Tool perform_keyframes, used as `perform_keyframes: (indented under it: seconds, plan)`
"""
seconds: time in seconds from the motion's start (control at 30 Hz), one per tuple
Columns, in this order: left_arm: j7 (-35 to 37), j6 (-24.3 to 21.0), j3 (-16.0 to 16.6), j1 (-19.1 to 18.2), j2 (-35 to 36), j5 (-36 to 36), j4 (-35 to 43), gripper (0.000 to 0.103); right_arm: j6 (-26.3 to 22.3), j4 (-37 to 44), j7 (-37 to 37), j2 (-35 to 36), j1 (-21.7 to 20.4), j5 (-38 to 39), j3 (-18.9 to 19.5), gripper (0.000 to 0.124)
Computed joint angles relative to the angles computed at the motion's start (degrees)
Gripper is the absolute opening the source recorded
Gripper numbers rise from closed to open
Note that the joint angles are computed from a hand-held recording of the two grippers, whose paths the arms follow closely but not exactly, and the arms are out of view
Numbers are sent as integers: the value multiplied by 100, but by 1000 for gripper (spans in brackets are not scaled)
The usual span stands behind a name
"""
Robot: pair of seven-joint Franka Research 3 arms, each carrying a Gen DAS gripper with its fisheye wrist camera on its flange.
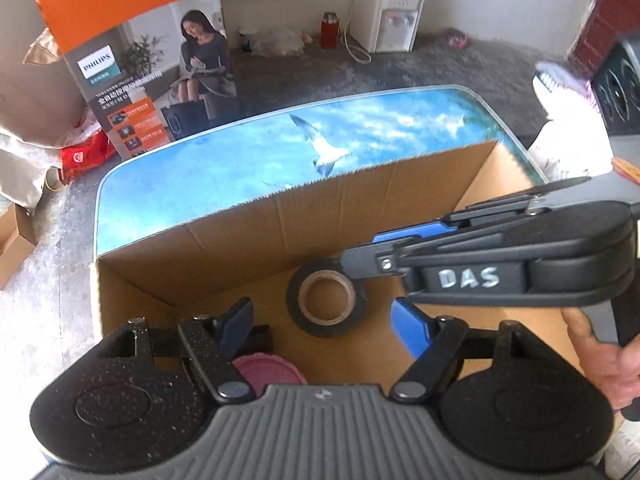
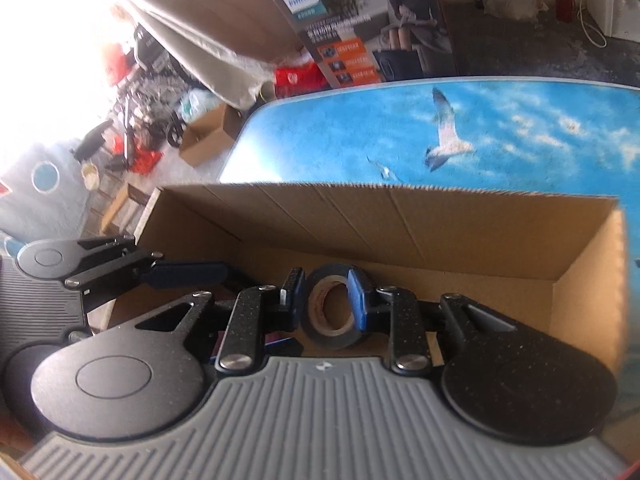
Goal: Organize rigid objects
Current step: 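Carry the tape roll into the box and open the right tool, then withdraw the open right tool from the box back over the table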
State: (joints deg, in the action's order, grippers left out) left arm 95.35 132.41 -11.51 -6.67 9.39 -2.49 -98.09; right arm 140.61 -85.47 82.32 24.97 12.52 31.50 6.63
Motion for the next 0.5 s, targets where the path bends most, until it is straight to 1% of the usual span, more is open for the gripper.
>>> perform_keyframes:
  seconds: [0.1,0.17,0.27,0.3,0.4,0.43,0.47,0.5]
  plan:
    - [67,110,-8,27,-359,-186,-281,78,269,-505,-226,-472,-69,255,60,24]
    - [160,249,9,21,-670,-350,-540,79,531,-961,-381,-903,-46,376,59,25]
    - [455,524,83,-40,-1266,-739,-1060,81,965,-1745,-752,-1676,-8,748,62,31]
    - [584,633,127,-87,-1499,-912,-1267,84,1126,-2030,-851,-1962,34,854,41,36]
    - [1067,952,315,-316,-2185,-1376,-1878,91,1736,-2975,-1197,-2888,240,1135,-38,61]
    - [1207,1102,379,-428,-2457,-1515,-2138,94,1975,-3315,-1213,-3212,330,1125,-57,72]
    - [1327,1253,458,-558,-2695,-1668,-2378,95,2200,-3639,-1274,-3530,427,1144,-88,78]
    - [1447,1389,554,-709,-2953,-1845,-2645,98,2436,-3967,-1305,-3840,524,1145,-106,88]
